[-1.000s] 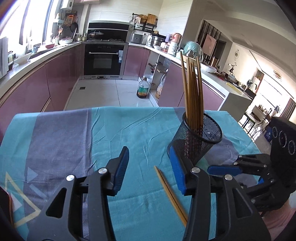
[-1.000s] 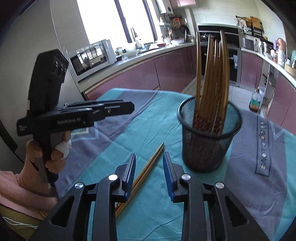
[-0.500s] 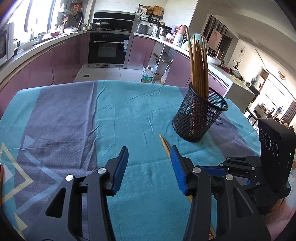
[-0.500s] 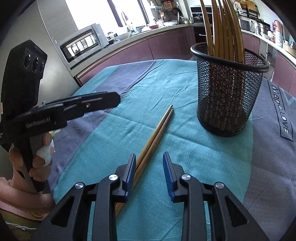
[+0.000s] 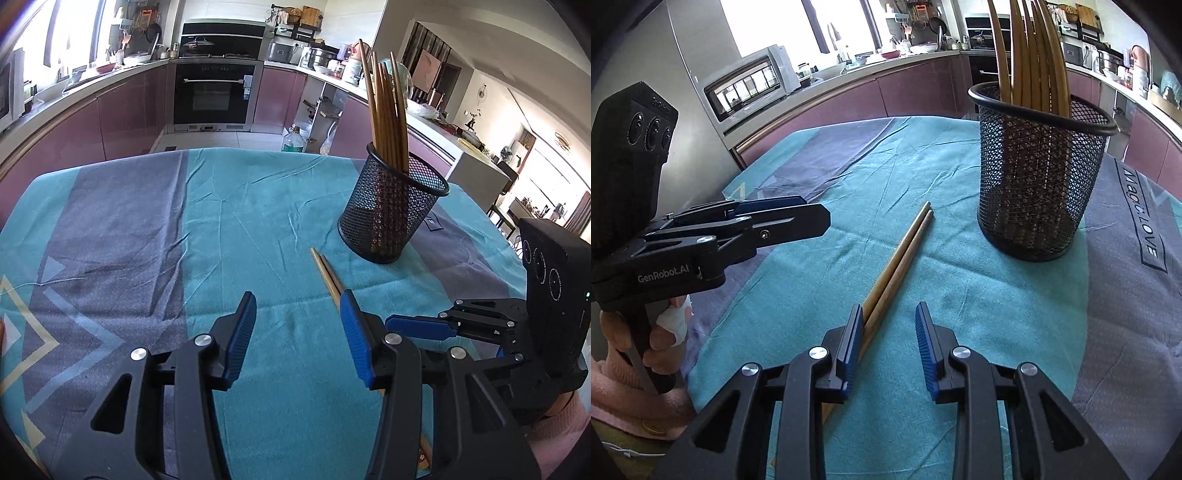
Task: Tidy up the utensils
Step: 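Withdraw both grippers from the holder toward the last two chopsticks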
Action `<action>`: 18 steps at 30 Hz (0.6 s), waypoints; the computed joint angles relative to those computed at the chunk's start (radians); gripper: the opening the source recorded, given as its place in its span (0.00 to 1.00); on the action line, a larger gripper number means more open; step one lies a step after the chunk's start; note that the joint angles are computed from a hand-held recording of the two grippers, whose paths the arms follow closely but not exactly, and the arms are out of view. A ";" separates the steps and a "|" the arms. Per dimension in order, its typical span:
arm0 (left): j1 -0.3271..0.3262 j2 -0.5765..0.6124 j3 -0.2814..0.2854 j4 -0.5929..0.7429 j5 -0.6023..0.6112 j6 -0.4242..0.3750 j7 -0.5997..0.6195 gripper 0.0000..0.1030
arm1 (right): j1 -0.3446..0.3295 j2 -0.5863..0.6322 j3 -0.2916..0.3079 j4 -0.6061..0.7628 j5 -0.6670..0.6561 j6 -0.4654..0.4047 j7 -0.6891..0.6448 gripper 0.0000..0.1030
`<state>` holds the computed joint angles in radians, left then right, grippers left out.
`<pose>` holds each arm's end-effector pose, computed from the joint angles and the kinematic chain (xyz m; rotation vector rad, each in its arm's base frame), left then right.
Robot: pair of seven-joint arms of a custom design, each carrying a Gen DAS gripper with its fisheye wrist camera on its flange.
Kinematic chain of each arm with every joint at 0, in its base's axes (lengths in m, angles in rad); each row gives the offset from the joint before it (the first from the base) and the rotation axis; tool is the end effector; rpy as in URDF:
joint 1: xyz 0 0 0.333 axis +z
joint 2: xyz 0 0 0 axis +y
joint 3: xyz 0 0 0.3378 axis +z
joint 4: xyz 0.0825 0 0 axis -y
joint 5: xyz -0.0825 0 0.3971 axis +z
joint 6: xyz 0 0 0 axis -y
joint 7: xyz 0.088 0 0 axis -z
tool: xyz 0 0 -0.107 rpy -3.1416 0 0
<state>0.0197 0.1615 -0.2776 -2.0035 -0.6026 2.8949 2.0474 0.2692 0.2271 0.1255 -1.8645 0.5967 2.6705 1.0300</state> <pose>0.6306 -0.1230 0.4718 -1.6993 2.0400 -1.0374 0.6284 0.2370 0.4723 -2.0791 1.2810 -0.1675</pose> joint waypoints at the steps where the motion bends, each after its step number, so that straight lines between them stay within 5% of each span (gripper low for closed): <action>1: -0.001 0.000 0.001 -0.002 0.004 0.001 -0.003 0.45 | 0.002 -0.002 -0.002 -0.004 -0.006 0.003 0.002 0.27; 18: -0.013 0.010 -0.003 -0.006 0.057 -0.013 0.002 0.45 | 0.010 -0.009 -0.022 -0.012 -0.104 0.016 0.091 0.23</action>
